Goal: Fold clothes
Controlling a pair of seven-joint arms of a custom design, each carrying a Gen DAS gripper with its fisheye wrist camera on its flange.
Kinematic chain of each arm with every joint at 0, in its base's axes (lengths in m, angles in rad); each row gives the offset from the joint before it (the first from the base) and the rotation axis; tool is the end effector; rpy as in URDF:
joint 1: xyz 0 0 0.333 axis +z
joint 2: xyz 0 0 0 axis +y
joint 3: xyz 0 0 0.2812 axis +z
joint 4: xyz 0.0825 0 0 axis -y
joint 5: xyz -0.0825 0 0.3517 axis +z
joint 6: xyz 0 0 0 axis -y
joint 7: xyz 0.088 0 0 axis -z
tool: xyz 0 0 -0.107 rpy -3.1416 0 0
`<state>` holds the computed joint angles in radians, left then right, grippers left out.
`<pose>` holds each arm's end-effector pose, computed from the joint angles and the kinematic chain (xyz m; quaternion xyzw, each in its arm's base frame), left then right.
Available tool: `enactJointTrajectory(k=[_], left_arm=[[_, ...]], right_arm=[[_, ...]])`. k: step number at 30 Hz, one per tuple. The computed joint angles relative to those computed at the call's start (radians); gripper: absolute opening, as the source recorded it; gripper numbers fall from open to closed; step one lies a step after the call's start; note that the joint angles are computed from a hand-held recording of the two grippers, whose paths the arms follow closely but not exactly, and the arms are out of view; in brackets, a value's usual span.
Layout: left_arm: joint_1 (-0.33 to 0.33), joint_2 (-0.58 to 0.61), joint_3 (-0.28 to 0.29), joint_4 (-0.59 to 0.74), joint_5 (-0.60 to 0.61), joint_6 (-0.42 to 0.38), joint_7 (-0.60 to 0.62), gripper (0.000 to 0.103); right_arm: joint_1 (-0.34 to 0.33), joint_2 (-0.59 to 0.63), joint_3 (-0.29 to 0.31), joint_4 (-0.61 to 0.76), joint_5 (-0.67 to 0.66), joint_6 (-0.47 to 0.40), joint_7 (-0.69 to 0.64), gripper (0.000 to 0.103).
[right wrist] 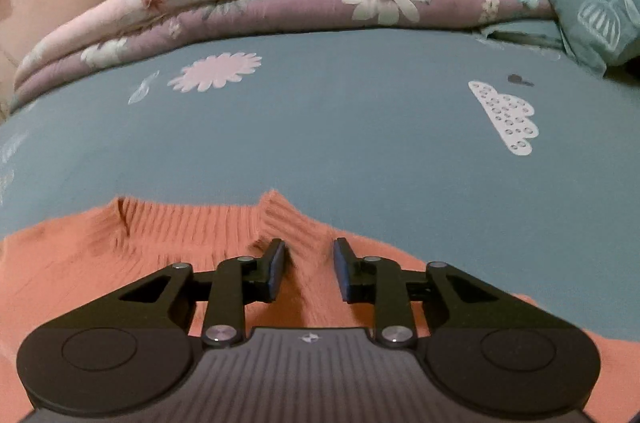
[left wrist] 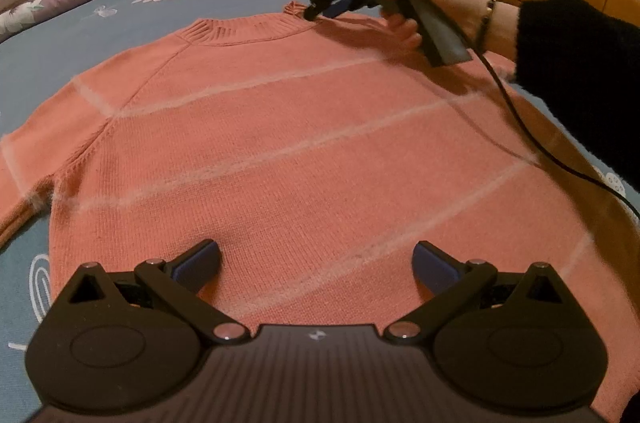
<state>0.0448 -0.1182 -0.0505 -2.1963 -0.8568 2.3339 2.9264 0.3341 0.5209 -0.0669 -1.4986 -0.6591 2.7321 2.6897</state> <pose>0.5112 -0.0159 0.4468 -0.3394 0.8725 -0.3425 0.0795 0.6635 0.2155 0.4268 -0.5372 0.7400 -0.2669 0.3043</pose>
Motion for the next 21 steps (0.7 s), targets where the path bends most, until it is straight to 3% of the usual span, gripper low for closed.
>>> enactJointTrajectory(k=[2, 5, 7, 11, 13, 16, 17, 18, 19, 21], left_arm=[[0.0, -0.001, 0.001, 0.001, 0.001, -0.003, -0.001, 0.102], [0.002, -0.002, 0.002, 0.004, 0.008, -0.01, -0.017, 0.102], [0.004, -0.002, 0.003, 0.006, 0.012, -0.014, -0.028, 0.102], [0.004, -0.006, 0.001, 0.0, 0.011, -0.007, -0.041, 0.102], [0.0, -0.014, -0.003, -0.013, 0.014, 0.014, -0.037, 0.102], [-0.011, -0.025, -0.009, -0.036, 0.018, 0.054, -0.021, 0.102], [-0.014, -0.027, -0.01, -0.041, 0.018, 0.064, -0.015, 0.102], [-0.016, -0.028, -0.01, -0.044, 0.017, 0.069, -0.013, 0.102], [-0.017, -0.028, -0.007, -0.043, 0.017, 0.066, -0.014, 0.102], [-0.016, -0.024, -0.001, -0.035, 0.016, 0.05, -0.016, 0.102]], right_arm=[[-0.023, -0.036, 0.023, -0.031, 0.044, 0.012, -0.012, 0.033], [-0.038, -0.175, 0.024, -0.184, 0.05, 0.076, 0.03, 0.038], [-0.04, -0.31, -0.002, -0.343, -0.017, 0.133, 0.113, 0.047], [-0.106, -0.512, -0.002, -0.589, -0.098, 0.167, 0.255, 0.048], [-0.151, -0.562, 0.001, -0.681, -0.081, 0.206, 0.306, 0.048], [-0.226, -0.561, 0.006, -0.776, -0.101, 0.363, 0.42, 0.048], [-0.244, -0.557, 0.016, -0.786, -0.124, 0.36, 0.459, 0.048], [-0.257, -0.557, 0.023, -0.794, -0.166, 0.339, 0.507, 0.044], [-0.286, -0.567, 0.032, -0.808, -0.279, 0.349, 0.626, 0.031], [-0.339, -0.616, 0.049, -0.845, -0.504, 0.346, 0.878, 0.029]])
